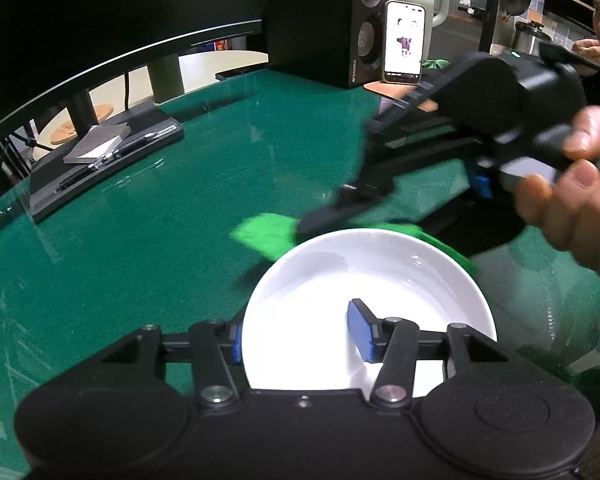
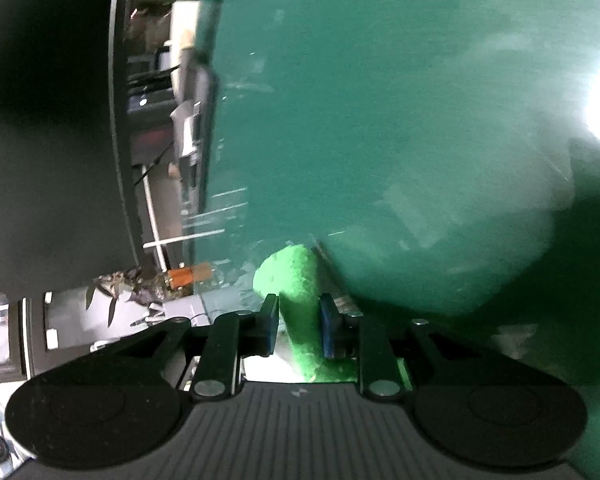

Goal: Clean bowl
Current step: 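Hold the bowl with the left tool while the right tool rubs the cloth over the rim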

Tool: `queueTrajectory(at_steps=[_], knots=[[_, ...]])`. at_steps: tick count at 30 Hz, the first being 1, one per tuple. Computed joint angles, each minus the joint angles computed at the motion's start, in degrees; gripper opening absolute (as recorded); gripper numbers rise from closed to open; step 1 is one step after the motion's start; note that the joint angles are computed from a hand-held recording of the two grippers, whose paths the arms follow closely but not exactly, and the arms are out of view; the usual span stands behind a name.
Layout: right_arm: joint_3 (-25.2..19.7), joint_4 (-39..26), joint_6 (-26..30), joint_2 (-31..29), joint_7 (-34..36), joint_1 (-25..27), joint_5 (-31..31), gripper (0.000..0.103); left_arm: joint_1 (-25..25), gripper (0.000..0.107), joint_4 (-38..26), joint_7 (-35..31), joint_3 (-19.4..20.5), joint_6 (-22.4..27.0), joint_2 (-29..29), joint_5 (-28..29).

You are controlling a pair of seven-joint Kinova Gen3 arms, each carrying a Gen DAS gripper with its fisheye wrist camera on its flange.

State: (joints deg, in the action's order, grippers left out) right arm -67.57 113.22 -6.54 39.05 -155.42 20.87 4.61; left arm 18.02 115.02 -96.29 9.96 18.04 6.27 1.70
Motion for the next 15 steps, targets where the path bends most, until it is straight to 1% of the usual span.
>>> queueTrajectory(at_steps=[3,5,13,15], knots=[[-0.7,-0.7,0.4,0.4,1.1,0.3,1.0,0.022,0.9,0.049,-0.1,1.9,-0.6,0.2,0.0,-1.7],[-1.8,0.4,-0.2,0.5,1.1,1.8,0.6,0.022,0.8,0.050,-0.1,2.0,-0.4,0.1,0.0,-1.7],[-4.7,6.2,-0.7,-4.1,-2.6,7.9,-1.0,0.022,-1.4,0.051,0.3,-3.5,1.2,-0.8,0.2,3.2],[-4.6,6.9,-0.6,-4.8,-3.7,8.1,-1.3,0.022,-2.0,0.051,0.4,-5.1,1.5,-1.0,0.3,4.6]])
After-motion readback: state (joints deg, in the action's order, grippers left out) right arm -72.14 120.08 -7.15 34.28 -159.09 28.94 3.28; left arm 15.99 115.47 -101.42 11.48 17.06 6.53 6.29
